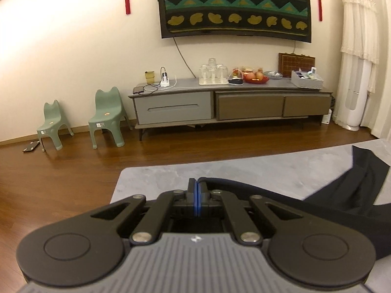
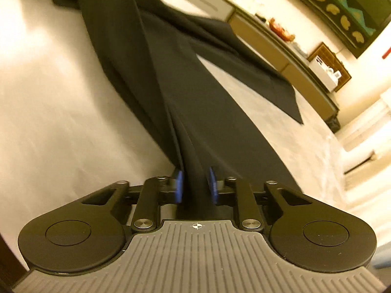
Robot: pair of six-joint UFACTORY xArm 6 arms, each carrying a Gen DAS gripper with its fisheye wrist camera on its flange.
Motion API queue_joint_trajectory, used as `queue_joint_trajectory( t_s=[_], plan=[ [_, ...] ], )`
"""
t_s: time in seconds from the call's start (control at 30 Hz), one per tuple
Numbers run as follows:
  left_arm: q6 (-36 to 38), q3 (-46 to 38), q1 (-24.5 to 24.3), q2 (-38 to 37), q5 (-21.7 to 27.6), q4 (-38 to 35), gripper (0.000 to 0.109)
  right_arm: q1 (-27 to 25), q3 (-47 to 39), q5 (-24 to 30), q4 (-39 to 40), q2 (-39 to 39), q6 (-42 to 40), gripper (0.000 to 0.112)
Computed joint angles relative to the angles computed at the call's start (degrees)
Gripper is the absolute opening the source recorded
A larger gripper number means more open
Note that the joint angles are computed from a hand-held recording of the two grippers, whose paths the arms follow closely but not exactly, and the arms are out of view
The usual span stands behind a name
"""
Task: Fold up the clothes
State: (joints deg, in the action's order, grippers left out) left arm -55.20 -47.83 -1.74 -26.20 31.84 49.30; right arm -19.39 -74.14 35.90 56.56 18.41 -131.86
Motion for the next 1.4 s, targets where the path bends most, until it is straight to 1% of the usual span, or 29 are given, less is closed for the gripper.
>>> queue_joint_trajectory(
  t_s=[0.07, 0.13, 0.23, 0.3, 0.33, 0.43, 0.47, 0.53, 0.57, 0.6, 0.63, 0.73, 0.77, 0.87, 0.9, 0.93, 0.97, 1.03, 1.07, 1.1, 1.13, 1.17, 1.2, 1.23, 1.27, 1.3, 1.33, 1.37, 1.4],
  plan=[
    [1.62, -2.43, 1.96, 3.80, -1.52, -1.13, 0.001, 0.75, -1.49, -3.05, -0.69, 1.71, -0.48, 0.002],
    [3.21, -7.24, 3.62, 9.96, -2.66, -2.11, 0.001, 1.95, -5.18, -5.61, 1.79, 4.36, -2.67, 0.001],
    [1.26, -17.86, 4.72, 19.30, -3.24, 1.61, 0.001, 4.57, -17.78, -7.87, 6.34, 10.02, -0.33, 0.000],
    [0.38, -24.99, 4.88, 22.92, -2.90, 3.04, 0.001, 6.18, -28.08, -9.59, 7.90, 15.15, 2.39, 0.000],
    [0.09, -26.03, 4.82, 22.16, -2.92, 4.01, 0.001, 6.78, -33.52, -10.11, 8.11, 17.71, 4.19, 0.000],
    [1.95, -27.10, 4.94, 17.90, -4.36, 5.21, 0.001, 7.30, -48.25, -9.34, 7.62, 22.82, 10.34, 0.000],
    [2.88, -27.42, 5.18, 16.57, -5.51, 5.32, 0.001, 6.93, -50.61, -8.42, 8.08, 23.02, 10.69, 0.000],
    [6.39, -22.29, 4.97, 9.65, -6.32, 3.65, 0.001, 5.89, -50.10, -7.03, 12.35, 20.42, 7.23, 0.000],
    [8.79, -18.87, 4.30, 5.97, -5.86, 2.55, 0.001, 5.09, -48.89, -5.91, 13.79, 19.04, 6.01, 0.000],
    [11.30, -15.50, 3.35, 2.32, -4.91, 1.43, 0.001, 4.34, -46.42, -4.79, 14.83, 17.30, 4.80, 0.000],
    [14.68, -10.83, 2.27, -2.20, -3.66, -0.96, 0.001, 3.61, -42.02, -3.98, 15.99, 14.80, 2.41, 0.000],
    [20.22, 3.10, -3.25, -13.87, 3.95, -5.65, 0.001, 1.22, -30.36, -1.23, 16.93, 9.05, -3.02, 0.000],
    [21.13, 7.47, -5.07, -16.29, 6.28, -7.68, 0.001, 0.49, -26.98, -0.58, 16.12, 8.08, -4.36, 0.000],
    [22.80, 18.89, -9.96, -20.80, 11.69, -14.05, 0.001, 0.59, -19.34, -3.10, 12.48, 8.90, -7.02, 0.000],
    [22.58, 21.76, -11.44, -21.05, 12.85, -15.06, 0.001, 0.77, -17.49, -4.97, 11.40, 9.70, -8.12, 0.000],
    [21.40, 24.56, -13.03, -20.83, 13.47, -15.68, 0.001, 0.91, -16.56, -6.82, 9.22, 10.94, -7.31, 0.000],
    [21.03, 26.85, -13.97, -20.91, 13.44, -16.70, 0.001, 0.95, -16.01, -8.39, 6.91, 12.22, -6.04, 0.000],
    [18.86, 29.55, -16.62, -20.99, 14.48, -17.08, 0.001, 0.35, -16.23, -9.69, 2.52, 14.25, -2.29, 0.000],
    [17.85, 30.34, -17.73, -20.91, 15.09, -17.58, 0.001, -0.12, -16.69, -9.51, 1.12, 14.70, -0.60, 0.001],
    [18.59, 30.83, -18.31, -21.17, 15.53, -19.13, 0.002, -0.73, -17.37, -8.89, -1.14, 14.91, 2.13, 0.001],
    [18.11, 31.21, -19.70, -22.30, 17.44, -18.65, 0.004, -1.36, -17.98, -8.29, -3.42, 15.01, 4.66, 0.002],
    [17.17, 31.53, -21.50, -23.61, 19.86, -17.63, 0.010, -2.05, -18.30, -7.80, -5.86, 14.78, 6.77, 0.005],
    [16.24, 31.81, -23.38, -24.85, 22.33, -16.67, 0.016, -2.75, -18.71, -7.25, -8.27, 14.60, 8.84, 0.023],
    [15.62, 32.62, -24.90, -28.10, 25.01, -16.20, 0.017, -3.44, -19.19, -6.63, -10.64, 14.45, 10.87, 0.040],
    [15.12, 33.23, -26.19, -31.51, 27.23, -16.34, 0.019, -4.18, -19.82, -5.82, -12.51, 14.29, 12.57, 0.060],
    [14.51, 33.64, -27.57, -34.75, 29.42, -16.52, 0.025, -5.03, -20.73, -4.64, -13.19, 14.07, 13.53, 0.062],
    [12.68, 34.09, -30.29, -38.48, 32.31, -15.97, 0.028, -5.80, -21.45, -3.40, -13.80, 13.66, 14.80, 0.062],
    [10.34, 33.92, -31.08, -39.82, 32.79, -14.71, 0.034, -6.41, -21.68, -1.94, -13.65, 12.80, 16.50, 0.061],
    [8.79, 33.74, -30.61, -40.58, 31.89, -13.76, 0.036, -7.10, -22.41, -0.14, -11.97, 12.28, 17.29, 0.060]
  ],
)
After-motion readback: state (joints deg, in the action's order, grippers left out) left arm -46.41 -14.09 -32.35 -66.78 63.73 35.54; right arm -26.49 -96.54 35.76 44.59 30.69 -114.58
